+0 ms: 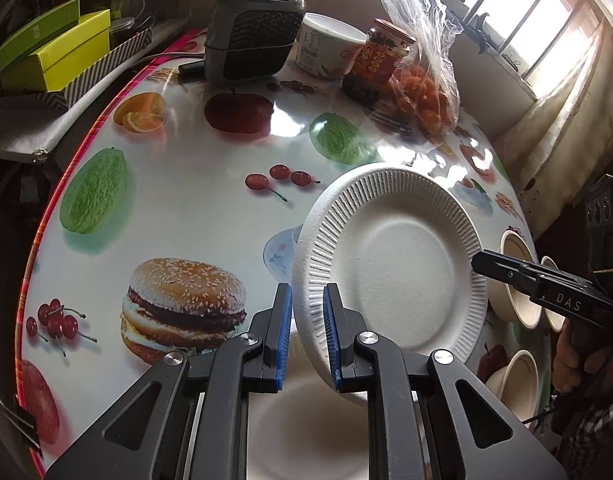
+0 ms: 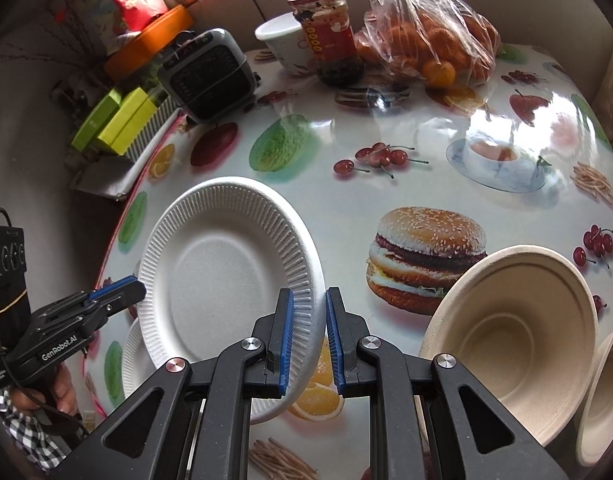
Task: Organize plates and bowls
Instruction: 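Lift the white plate with the left tool and carry it over the table, then lower the held white plate onto the stack of white plates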
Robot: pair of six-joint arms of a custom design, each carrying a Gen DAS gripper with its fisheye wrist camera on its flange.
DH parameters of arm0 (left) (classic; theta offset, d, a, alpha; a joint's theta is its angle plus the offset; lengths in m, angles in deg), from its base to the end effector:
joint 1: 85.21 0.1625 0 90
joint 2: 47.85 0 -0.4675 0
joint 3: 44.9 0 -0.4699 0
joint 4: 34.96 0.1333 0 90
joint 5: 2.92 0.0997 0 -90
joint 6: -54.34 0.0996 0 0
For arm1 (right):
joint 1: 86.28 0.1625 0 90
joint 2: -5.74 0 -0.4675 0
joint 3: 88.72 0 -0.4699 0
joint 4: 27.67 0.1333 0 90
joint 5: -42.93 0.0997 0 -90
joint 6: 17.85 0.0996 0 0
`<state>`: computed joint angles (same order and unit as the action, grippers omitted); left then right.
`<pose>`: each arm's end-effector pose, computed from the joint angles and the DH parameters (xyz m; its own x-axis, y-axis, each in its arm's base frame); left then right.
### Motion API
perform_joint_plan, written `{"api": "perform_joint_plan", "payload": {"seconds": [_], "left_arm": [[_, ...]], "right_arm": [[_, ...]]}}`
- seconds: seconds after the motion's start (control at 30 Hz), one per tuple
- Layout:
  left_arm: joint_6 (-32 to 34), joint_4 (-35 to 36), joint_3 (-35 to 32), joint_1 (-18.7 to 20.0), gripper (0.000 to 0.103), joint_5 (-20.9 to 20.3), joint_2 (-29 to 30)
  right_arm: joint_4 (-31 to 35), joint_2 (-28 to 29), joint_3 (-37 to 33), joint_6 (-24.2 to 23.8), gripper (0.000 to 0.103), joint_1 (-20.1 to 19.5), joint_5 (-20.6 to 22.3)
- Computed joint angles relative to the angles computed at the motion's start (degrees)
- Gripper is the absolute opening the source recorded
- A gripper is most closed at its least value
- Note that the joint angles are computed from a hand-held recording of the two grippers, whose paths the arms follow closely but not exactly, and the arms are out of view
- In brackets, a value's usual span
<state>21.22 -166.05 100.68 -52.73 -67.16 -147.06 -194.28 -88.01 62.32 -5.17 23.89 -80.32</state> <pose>-0.1923 -0.3318 0.1854 -0.8358 0.3621 -0.4127 0.4577 0.8747 -0.1594 0.1928 -0.2967 0.1880 -0.8983 0.0792 0.4322 -0.1314 0.8901 -0.4364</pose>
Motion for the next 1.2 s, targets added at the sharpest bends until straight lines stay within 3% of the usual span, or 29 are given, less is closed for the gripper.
{"api": "perform_joint_plan", "payload": {"seconds": [0.67,1.2], "left_arm": [[-4.2,9.4,3.3,-2.3,0.017,0.9,-11.6],[-7.8,17.3,5.1,-4.2,0.017,1.2,-20.2]], "right_arm": [[-0.4,3.0,1.0,4.5,0.016,6.5,-0.2],[-0.6,5.9,1.5,7.4,0.016,9.5,0.4]]}}
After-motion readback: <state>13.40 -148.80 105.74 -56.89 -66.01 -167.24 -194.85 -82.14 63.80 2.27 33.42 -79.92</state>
